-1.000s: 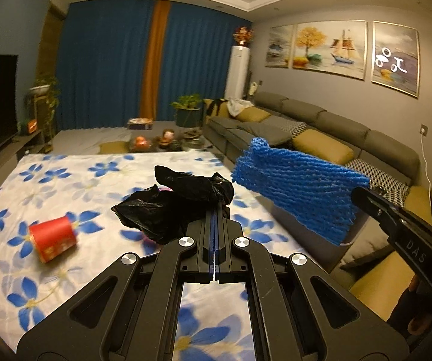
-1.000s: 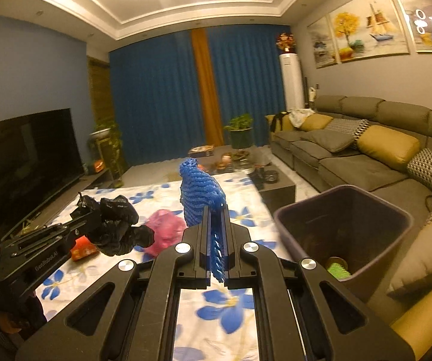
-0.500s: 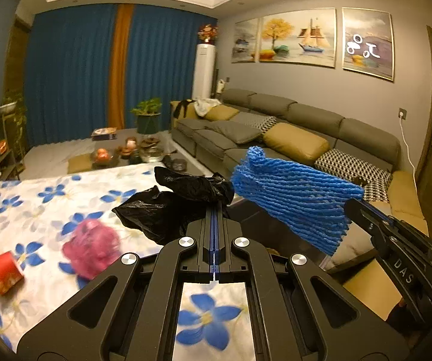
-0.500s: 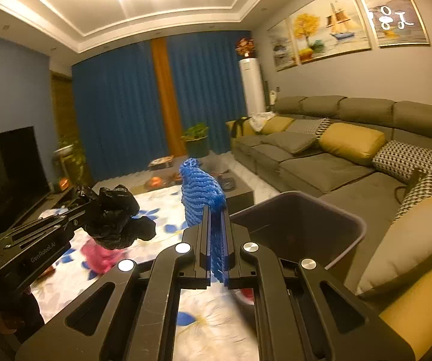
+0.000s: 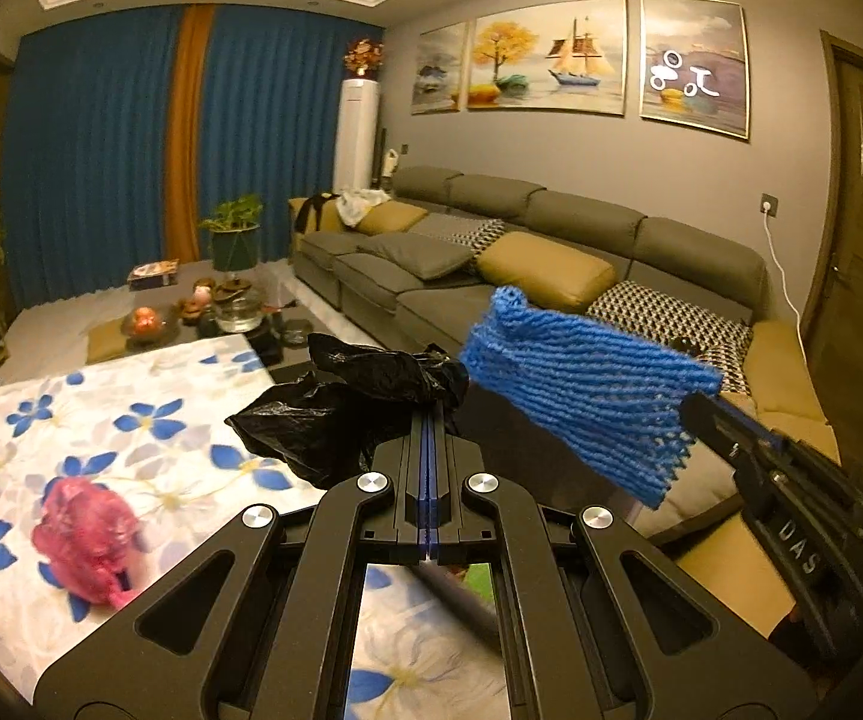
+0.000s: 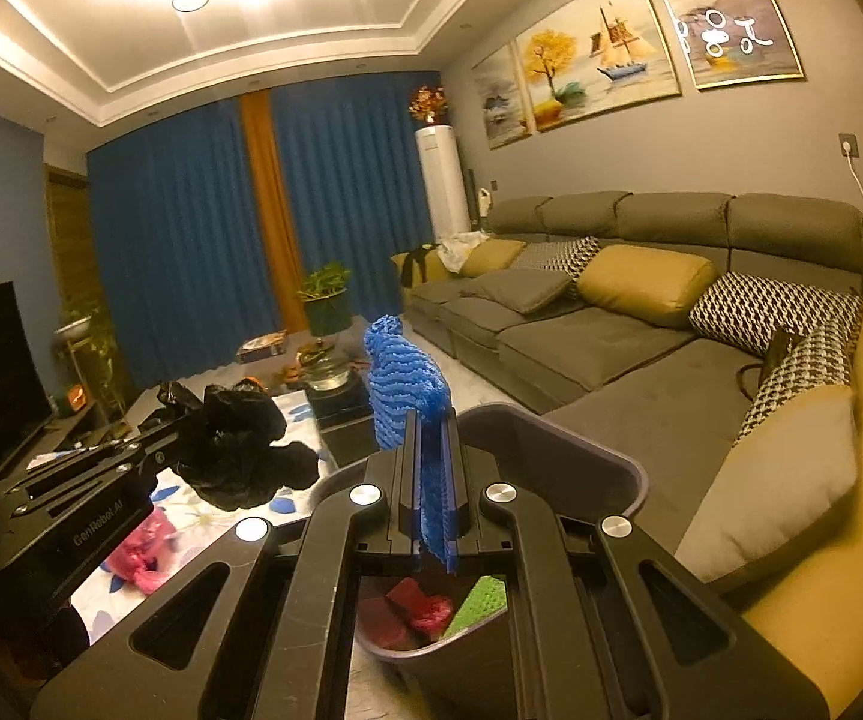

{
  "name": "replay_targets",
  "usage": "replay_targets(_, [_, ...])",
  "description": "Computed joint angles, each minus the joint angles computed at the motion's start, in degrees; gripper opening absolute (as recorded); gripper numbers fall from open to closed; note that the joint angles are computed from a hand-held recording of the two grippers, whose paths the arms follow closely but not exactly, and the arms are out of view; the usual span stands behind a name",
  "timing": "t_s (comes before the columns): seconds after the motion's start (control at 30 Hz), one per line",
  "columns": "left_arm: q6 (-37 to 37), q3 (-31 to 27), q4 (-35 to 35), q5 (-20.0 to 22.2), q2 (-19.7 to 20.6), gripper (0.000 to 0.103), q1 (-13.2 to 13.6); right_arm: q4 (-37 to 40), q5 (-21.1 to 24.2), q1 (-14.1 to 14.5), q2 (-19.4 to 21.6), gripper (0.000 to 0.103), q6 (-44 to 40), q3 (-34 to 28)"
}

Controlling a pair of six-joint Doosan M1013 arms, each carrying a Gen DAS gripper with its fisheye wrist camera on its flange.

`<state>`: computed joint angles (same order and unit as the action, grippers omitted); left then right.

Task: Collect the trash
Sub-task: 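Carry the black bag and blue mesh sleeve over the grey bin with both grippers, then open both grippers over the grey bin to drop the bag and sleeve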

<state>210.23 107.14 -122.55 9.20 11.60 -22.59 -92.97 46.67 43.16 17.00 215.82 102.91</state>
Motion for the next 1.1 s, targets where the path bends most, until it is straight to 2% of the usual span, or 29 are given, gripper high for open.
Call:
replay_targets(0.17, [-8.2, -2.0, 8.3, 0.0, 1.8, 0.000, -0.7, 1.3, -0.7, -1.1, 0.3, 0.006, 0.2, -0.1])
replay_targets(0.23, [-13.8, -2.7, 13.7, 0.5, 2.5, 0.000, -0.7, 1.4, -0.9, -1.3, 0.3, 0.006, 0.6, 0.1])
replay_targets(0.4, [-22.1, -3.8, 22.1, 2.0, 3.9, 0.000, -0.3, 1.3, -1.8, -1.9, 0.4, 0.006, 1.2, 0.2])
replay_targets(0.73, [-27.7, -4.8, 27.6, 2.6, 5.1, 0.000, -0.5, 1.4, -3.8, -2.8, 0.7, 0.006, 1.4, -0.2])
replay_targets(1.1, [-26.5, -4.9, 27.4, 4.2, 5.7, 0.000, -0.3, 1.5, -5.8, -3.6, 0.9, 0.007, 1.9, -0.2])
